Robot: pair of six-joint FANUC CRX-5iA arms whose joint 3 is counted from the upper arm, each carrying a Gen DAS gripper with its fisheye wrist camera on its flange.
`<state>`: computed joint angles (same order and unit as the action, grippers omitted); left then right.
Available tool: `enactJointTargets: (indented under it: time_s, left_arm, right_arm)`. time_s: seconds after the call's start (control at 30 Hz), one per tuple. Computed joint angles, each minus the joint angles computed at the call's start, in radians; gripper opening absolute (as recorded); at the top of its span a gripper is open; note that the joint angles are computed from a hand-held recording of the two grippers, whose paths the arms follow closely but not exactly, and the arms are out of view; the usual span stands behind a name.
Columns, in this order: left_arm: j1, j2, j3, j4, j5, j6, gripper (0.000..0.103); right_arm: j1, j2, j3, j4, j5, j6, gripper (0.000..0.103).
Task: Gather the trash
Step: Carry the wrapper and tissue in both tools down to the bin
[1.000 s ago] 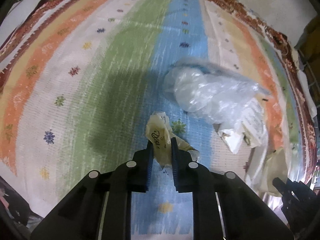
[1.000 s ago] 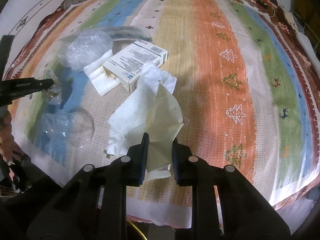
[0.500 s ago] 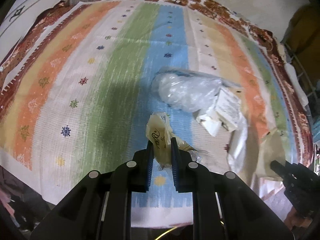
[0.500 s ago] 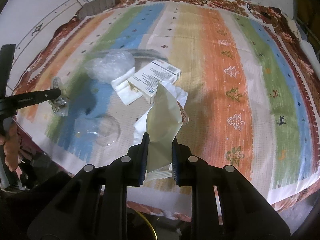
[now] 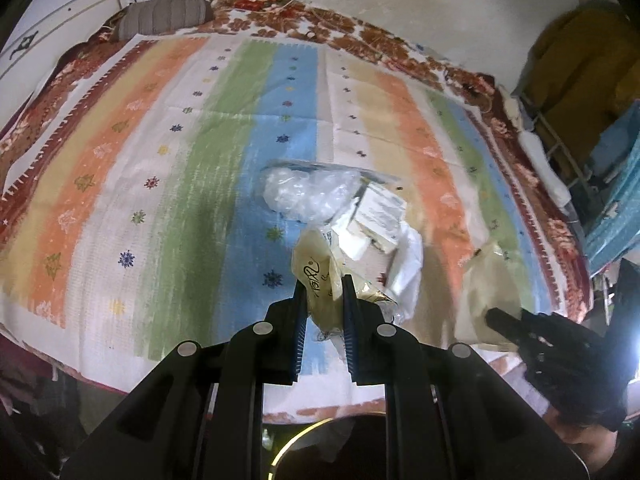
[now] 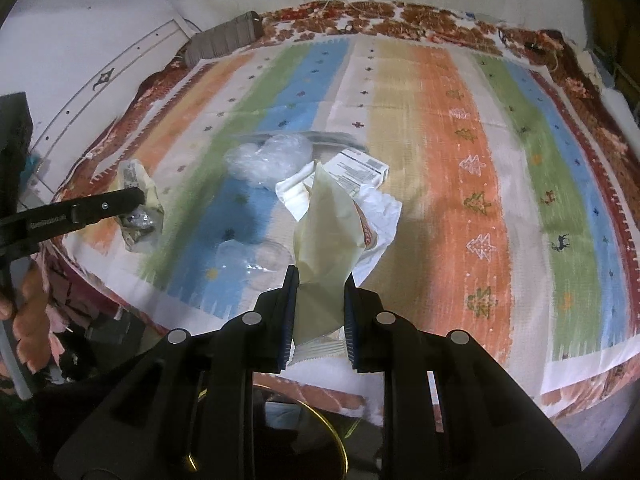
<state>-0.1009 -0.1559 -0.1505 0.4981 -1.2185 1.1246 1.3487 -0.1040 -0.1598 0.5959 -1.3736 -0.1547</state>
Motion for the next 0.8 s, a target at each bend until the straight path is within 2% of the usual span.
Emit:
enactJointTargets:
  time_s: [0.23,0.4,0.8]
  left_arm:
    - [0.039,-0.111,-0.067,0.068,-0.028,-0.085,0.016]
    - [0.07,-0.177,-0.118,0.136,-0.052,-0.154,0.016]
    - [0.158,-0.29,-0.196,0.213,-0.149,-0.239,0.016]
  right_arm:
    - [0.063,0.035,0.043,0.069,-0.052,-0.024,0.019]
    - [0.114,0.028,0.042,0.11,-0.052,-0.071,0.019]
    - [0.236,0.05,0.056,0.186,-0.098,-0.166,0.019]
